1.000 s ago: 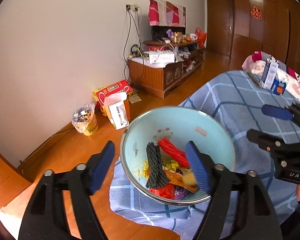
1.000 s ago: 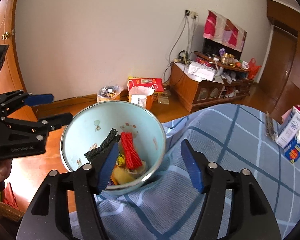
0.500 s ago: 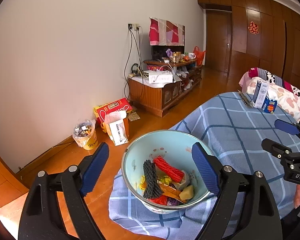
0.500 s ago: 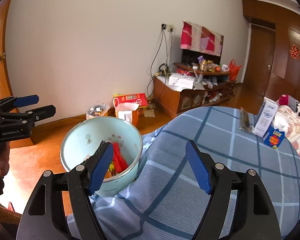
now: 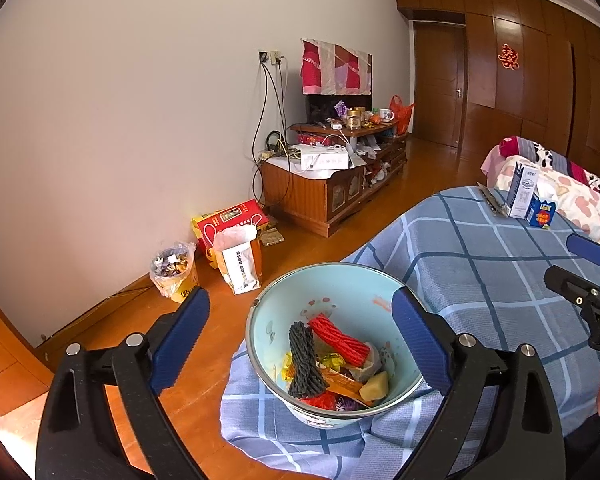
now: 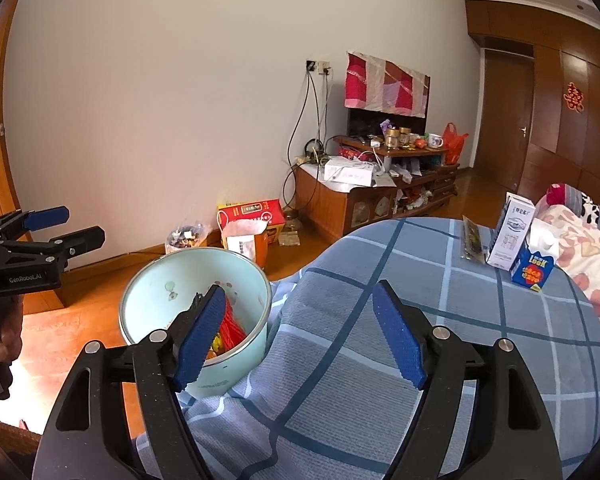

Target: Collect trash

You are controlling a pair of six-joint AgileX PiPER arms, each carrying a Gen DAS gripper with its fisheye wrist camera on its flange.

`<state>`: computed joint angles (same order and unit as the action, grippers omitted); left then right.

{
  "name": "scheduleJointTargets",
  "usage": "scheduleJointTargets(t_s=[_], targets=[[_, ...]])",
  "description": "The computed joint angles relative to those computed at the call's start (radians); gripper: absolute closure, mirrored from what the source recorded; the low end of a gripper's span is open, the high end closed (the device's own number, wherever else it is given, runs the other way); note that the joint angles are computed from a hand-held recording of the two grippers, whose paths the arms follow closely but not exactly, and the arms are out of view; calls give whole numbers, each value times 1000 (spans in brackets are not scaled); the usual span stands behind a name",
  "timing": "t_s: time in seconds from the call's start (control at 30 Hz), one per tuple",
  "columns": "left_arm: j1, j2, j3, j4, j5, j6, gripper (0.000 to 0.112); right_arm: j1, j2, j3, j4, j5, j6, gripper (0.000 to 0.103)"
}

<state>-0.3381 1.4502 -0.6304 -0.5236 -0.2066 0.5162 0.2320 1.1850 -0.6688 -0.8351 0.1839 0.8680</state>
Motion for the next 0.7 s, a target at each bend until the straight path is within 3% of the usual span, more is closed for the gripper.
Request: scheduleJointTargets(t_s=[0.5, 0.7], targets=[[-17, -8, -5, -129, 1, 124, 20, -5, -43, 14, 18, 7, -5, 25], [-8, -11, -5, -89, 5, 92, 20, 9, -47, 18, -17, 16, 34, 25]])
